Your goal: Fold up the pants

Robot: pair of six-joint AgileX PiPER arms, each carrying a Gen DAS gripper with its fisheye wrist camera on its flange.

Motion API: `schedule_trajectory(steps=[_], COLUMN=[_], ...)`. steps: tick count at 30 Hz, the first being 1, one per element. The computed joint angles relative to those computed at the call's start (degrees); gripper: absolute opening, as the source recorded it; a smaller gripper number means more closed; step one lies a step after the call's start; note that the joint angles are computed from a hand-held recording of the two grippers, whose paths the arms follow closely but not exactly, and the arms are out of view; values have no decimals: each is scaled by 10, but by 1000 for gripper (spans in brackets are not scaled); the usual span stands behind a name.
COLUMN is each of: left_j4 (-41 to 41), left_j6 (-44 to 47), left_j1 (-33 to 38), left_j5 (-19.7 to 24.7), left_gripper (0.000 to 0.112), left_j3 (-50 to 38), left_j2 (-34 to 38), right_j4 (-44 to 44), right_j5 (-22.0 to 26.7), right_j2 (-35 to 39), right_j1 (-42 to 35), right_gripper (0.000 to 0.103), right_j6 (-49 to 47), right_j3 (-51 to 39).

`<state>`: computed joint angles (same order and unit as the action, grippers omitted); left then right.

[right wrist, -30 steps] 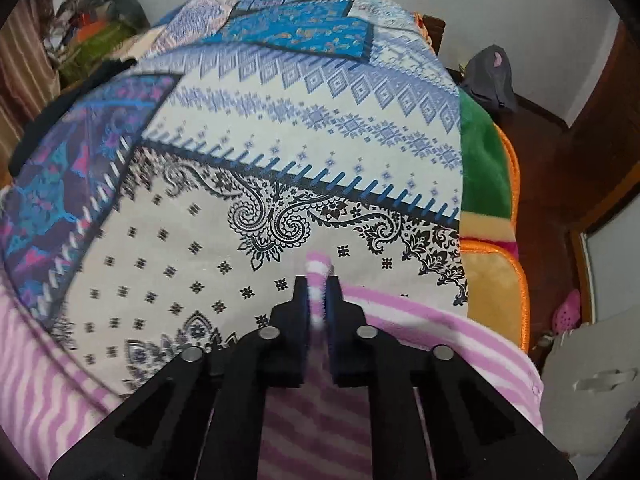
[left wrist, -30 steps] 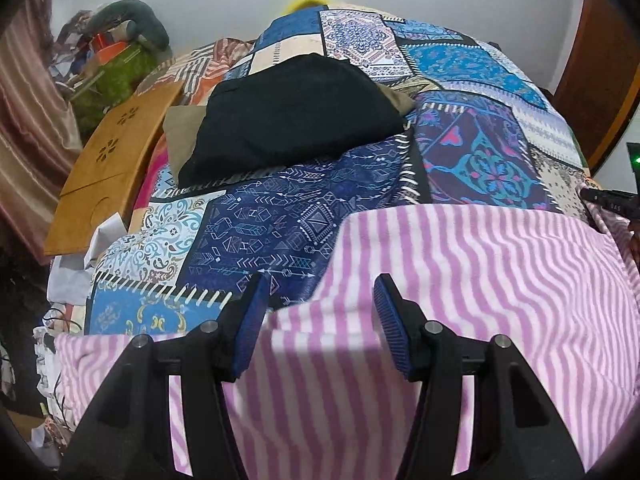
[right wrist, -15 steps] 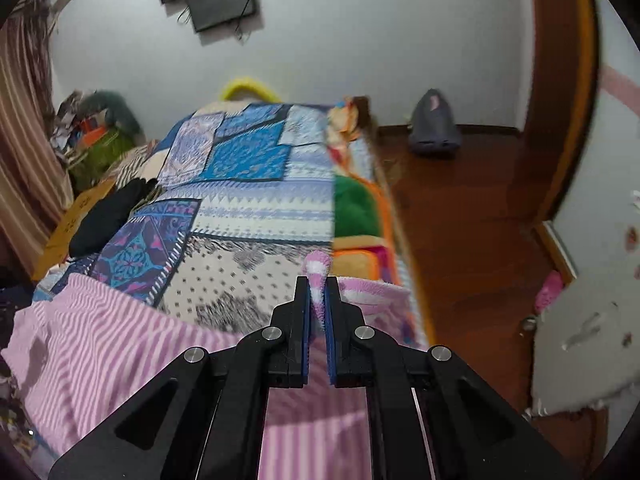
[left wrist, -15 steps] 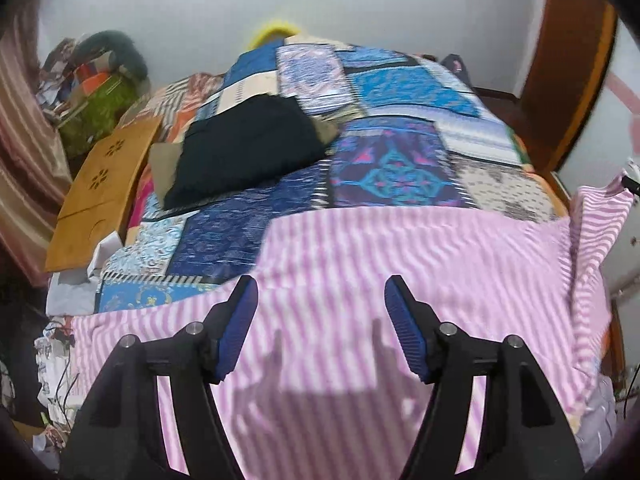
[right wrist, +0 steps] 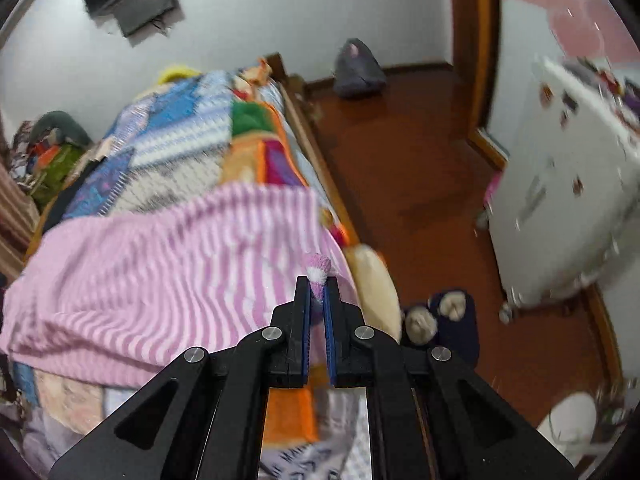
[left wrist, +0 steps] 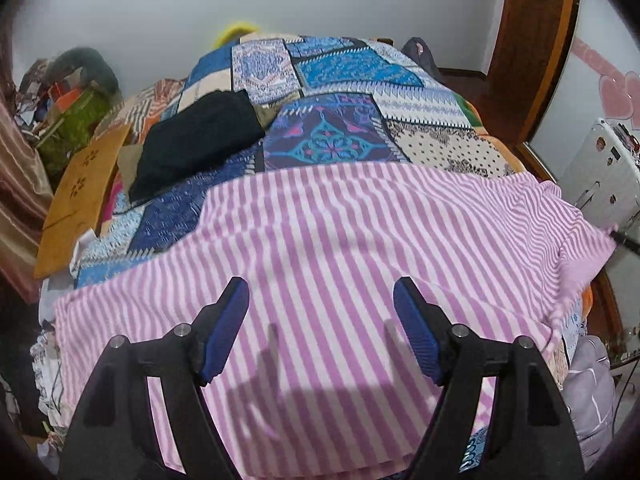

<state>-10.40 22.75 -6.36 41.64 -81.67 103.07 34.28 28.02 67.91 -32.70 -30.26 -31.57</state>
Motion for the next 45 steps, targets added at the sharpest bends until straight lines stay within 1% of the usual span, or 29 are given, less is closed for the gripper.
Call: schedule_trajectory(steps=[1, 4, 5, 7, 8, 9, 10, 11, 12, 13, 15, 16, 17, 19, 22, 24, 27, 28, 29, 31, 32, 34, 35, 37, 39, 40, 42, 43, 45], left_j4=[1, 20, 24, 31, 33, 36, 41, 47, 55, 62, 72, 77, 81, 83, 98, 118, 132, 127, 120, 113, 109, 111, 115, 124, 122, 120, 123, 126, 132], left_j6=[-3, -27, -33, -47, -52, -59, -66, -74, -84, -94, -108, -114, -121, -128, -133, -139, -145, -146, -147, -153, -154, -158, -160, -161, -159, -158, -160, -160, -156], left_j1=[0, -7, -8, -13, -15, -18, -22, -26, -31, -37, -47, -53, -58, -69, -82, -90, -95, -92, -88, -83, -81, -82, -83, -87, -85, -83, -78, -73, -55], left_j5=[0, 3, 5, 18, 25, 33, 41, 51, 59, 69, 91, 102, 114, 142, 160, 168, 182, 180, 169, 158, 158, 151, 147, 137, 142, 147, 152, 140, 112], left_gripper=[75, 75, 75, 75, 75, 75, 75, 75, 75, 75, 75, 75, 75, 75, 75, 75, 75, 76, 79, 82, 82, 82, 82, 82, 82, 82, 82, 82, 82], left_j3=[2, -13, -22, -54, -70, -92, -116, -140, -164, -194, -248, -276, -304, -361, -405, -421, -442, -440, -428, -417, -416, -408, -405, -392, -396, -400, -402, -386, -351], left_j2=[1, 16, 21, 41, 50, 62, 76, 91, 106, 124, 159, 178, 197, 238, 279, 301, 329, 334, 330, 326, 326, 322, 321, 315, 315, 316, 310, 296, 265], right_j4=[4, -58, -75, -73, -79, -87, -81, -74, -70, -74, -68, -49, -29, 9, 44, 40, 58, 77, 105, 149, 168, 187, 215, 220, 237, 231, 162, 118, 47], right_j5=[-16, -54, -58, -48, -42, -38, -34, -36, -41, -43, -47, -52, -58, -66, -70, -65, -34, -22, -17, -4, -1, -17, -19, -28, -37, -37, -46, -40, 0], right_j2=[16, 61, 76, 93, 95, 95, 93, 95, 96, 104, 135, 149, 180, 221, 298, 344, 398, 407, 414, 421, 421, 411, 404, 388, 370, 362, 349, 346, 339], right_j1=[2, 33, 36, 26, 22, 19, 14, 16, 17, 22, 39, 41, 48, 56, 68, 73, 64, 57, 51, 42, 41, 47, 47, 52, 54, 54, 63, 69, 86], right_gripper=[5, 6, 6, 9, 14, 23, 27, 36, 40, 40, 40, 40, 40, 40, 40, 40, 40, 40, 40, 23, 7, 7, 5, 4, 4, 4, 4, 4, 7], right_j6=[-3, 56, 72, 68, 75, 82, 71, 62, 53, 55, 48, 28, 10, -31, -67, -63, -83, -105, -135, -184, -207, -230, -264, -282, -305, -295, -216, -172, -107], right_j3=[11, 22, 21, 11, 2, -10, -19, -36, -44, -59, -98, -108, -136, -164, -213, -246, -289, -296, -298, -297, -295, -282, -276, -270, -261, -261, -267, -274, -296])
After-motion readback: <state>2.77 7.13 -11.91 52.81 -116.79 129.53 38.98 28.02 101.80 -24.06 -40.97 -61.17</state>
